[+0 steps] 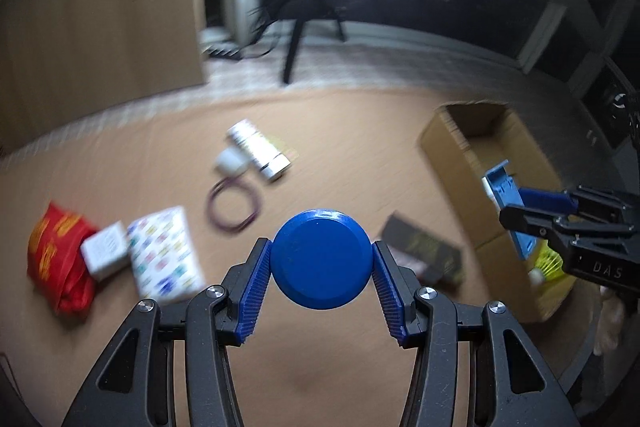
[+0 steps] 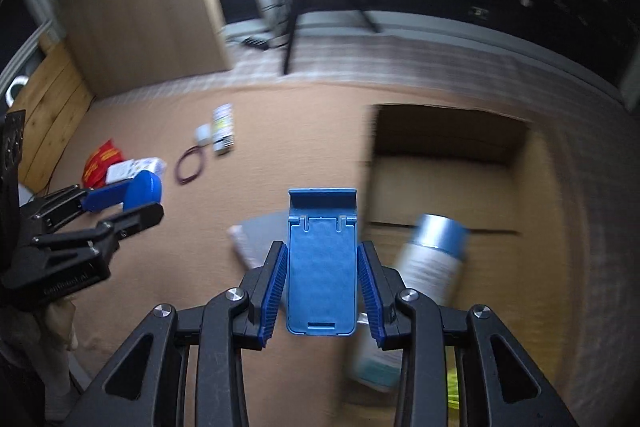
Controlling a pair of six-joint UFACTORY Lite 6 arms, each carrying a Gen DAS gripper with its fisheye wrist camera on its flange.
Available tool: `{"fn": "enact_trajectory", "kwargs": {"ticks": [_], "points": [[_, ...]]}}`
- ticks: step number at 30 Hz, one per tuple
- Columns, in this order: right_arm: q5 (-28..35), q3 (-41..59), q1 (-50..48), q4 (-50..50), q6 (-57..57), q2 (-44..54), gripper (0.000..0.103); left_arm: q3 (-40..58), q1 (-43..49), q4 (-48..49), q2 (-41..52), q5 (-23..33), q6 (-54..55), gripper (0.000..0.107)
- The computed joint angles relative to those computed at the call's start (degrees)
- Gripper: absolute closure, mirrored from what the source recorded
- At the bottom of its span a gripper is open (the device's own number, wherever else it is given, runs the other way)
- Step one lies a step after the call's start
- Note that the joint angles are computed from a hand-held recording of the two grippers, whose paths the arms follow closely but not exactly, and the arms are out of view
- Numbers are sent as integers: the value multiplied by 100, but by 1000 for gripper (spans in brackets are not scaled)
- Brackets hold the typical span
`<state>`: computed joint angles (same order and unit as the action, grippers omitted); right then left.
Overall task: Organize objects
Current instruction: 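Carry the blue lid and phone stand into the box with both tools and release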
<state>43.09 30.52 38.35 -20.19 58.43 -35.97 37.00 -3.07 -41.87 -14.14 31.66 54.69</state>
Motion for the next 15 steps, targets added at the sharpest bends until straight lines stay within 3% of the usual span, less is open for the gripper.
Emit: {"fn": "enact_trajectory", "kwargs": {"ticks": [7,12,15], "points": [[650,-654,-2125,1096,-2314,-1662,70,735,-2032,749,529,-650,-1954,53],[765,-960,-3877,2107,-4269,-2115,70,1481,-3080,1349,1299,-947,-3127,53],[774,-1040,-4422,2406,-4897,-2150,70,1863,-3526,1743,1674,-1043,-3739,53]]}}
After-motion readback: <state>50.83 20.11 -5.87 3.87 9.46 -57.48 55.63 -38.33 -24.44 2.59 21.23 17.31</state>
